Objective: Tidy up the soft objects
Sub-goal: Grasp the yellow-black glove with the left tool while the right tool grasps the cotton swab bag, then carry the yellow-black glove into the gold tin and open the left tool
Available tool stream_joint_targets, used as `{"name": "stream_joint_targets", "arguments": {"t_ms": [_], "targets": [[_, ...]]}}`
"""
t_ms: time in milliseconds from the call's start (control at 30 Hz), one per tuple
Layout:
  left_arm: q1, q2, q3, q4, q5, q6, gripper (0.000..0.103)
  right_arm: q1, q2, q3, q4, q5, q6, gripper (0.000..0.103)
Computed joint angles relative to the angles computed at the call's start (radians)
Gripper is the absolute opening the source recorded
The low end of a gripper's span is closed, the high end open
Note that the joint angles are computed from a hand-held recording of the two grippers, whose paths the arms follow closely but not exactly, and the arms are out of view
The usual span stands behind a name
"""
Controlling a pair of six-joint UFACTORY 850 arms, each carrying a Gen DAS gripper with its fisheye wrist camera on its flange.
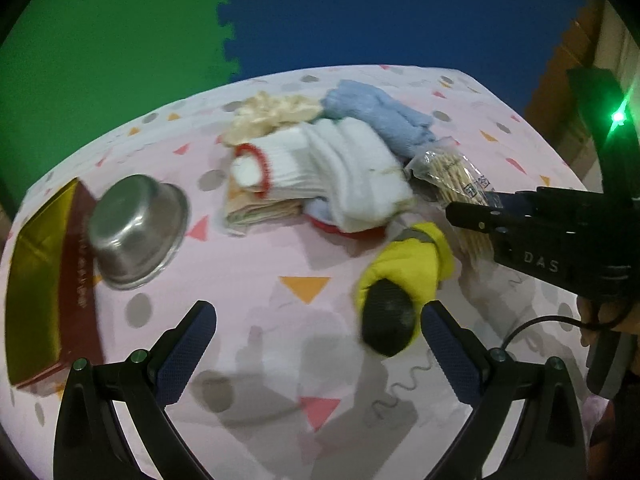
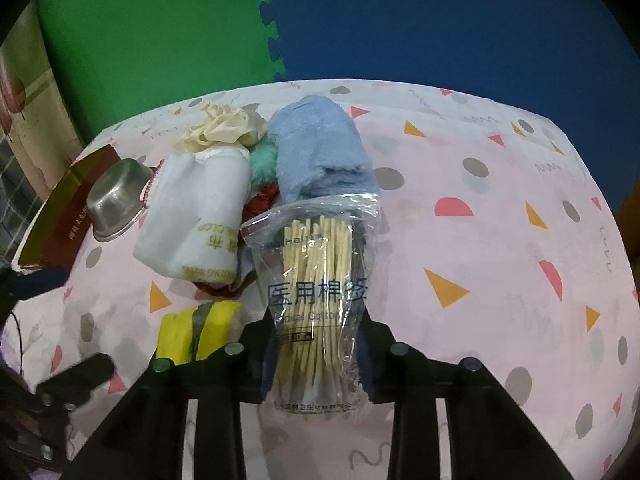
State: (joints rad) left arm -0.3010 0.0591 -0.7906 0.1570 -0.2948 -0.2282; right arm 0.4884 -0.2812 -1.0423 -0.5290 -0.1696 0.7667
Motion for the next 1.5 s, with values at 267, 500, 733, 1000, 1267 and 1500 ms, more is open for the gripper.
{"name": "stream_joint_targets", "arguments": {"t_ms": [267, 500, 733, 1000, 1267, 1500], "targets": [[-0.024, -0.081, -0.047, -0.058, 0.015, 0.078, 0.102, -0.026, 0.059, 0.065, -0.042, 0.017, 0.062, 0.028], [-0.034, -0.130, -0.074, -0.094, -0.008, 0.122, 0.079, -0.055, 0.101, 0.111, -0.104, 0.047, 0.160, 0.028], [-0.013, -0.130, -0.077, -0.319, -0.049, 0.318, 0.037, -0.056, 0.105, 0.125, -0.074, 0.077, 0.145, 0.028], [0.010, -0.056, -0.038, -0.423, -0.060, 0.434, 0.035, -0.045, 0.120, 0.133, -0.270, 0.071, 0.338, 0.028], [0.056, 0.034, -0.006, -0.405, -0.077, 0.408, 0.035, -0.032, 0.126, 0.133, -0.352, 0.061, 0.423, 0.028], [0.129, 0.095, -0.002, -0.215, -0.076, 0.202, 0.035, -0.017, 0.122, 0.122, -0.419, 0.023, 0.496, 0.028]]}}
